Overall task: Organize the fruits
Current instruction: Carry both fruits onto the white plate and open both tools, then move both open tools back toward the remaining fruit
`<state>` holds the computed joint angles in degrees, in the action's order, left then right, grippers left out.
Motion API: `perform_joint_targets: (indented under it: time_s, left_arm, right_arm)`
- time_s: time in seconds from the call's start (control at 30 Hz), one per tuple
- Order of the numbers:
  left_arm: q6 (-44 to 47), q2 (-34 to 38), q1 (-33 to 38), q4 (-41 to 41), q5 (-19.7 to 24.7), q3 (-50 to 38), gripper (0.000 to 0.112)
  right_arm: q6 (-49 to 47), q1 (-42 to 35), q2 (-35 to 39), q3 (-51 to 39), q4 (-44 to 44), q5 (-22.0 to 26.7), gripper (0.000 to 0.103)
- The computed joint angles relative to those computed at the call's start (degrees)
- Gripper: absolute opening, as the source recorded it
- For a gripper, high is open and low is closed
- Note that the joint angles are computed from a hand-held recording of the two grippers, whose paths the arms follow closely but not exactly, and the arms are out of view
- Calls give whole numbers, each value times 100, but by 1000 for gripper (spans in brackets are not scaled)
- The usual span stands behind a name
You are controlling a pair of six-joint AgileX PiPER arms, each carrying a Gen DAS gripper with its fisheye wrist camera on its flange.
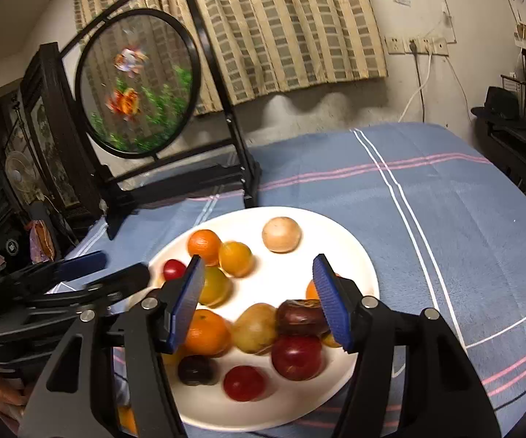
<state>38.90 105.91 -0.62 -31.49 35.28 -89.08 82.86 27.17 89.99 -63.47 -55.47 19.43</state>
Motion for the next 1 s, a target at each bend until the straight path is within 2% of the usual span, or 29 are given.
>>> perform_joint_targets:
  time_s: [0.1,0.27,0.33,0.4,0.43,0.47,0.5,0.53,0.57,0.6,0.7,0.83,0.93,1.0]
  left_arm:
    - [523,-506,382,-465,-82,594,89]
    - [1376,-1053,1159,-1258,45,1419,96]
    - [1838,-1220,1430,-1686,-95,1806,98]
    - [2700,-1270,1807,-2502,-187,2246,99]
    - [3032,-1303,1902,-2777,-344,2475,99]
    - [3224,-1320,1886,-2823,-729,2682,98]
    - [3224,-1326,1746,-2639,-1233,2798,98]
    - [2995,-1336,1647,-2310,-1509,2820,98]
    - [2790,-1330,1566,-2073,-1746,2839,98]
    - [2378,-1308,1507,-1717,-1800,2794,98]
    - [1507,-1256,1564,-1013,-1489,2574,99]
    - [1130,-1229,1742,-807,-1248,2415,99]
    - [880,-1145,1841,-694,-1012,2265,99]
    - [892,-1146,1876,-761,-950,2246,99]
  right_arm:
    - [0,285,-105,-12,-89,238,62]
    - [193,852,-295,111,-320,676,62]
    - [282,1046,-369,205,-394,819,62]
    - [388,1361,-447,322,-519,1105,62]
    - [404,1509,-456,353,-542,1260,62]
    - [477,1699,-463,407,-575,1408,62]
    - [528,1831,-463,467,-561,1431,62]
    - [455,1918,-458,516,-433,1384,62]
    - [169,2008,-405,513,-125,1309,62]
    - [-116,2121,-325,479,140,1297,62]
    - [-645,2392,-97,304,445,1411,62]
    - [-1346,2610,314,-32,631,1637,62]
    - [-1622,2529,433,-65,901,1585,62]
    - [-1803,2346,449,-42,1192,1379,62]
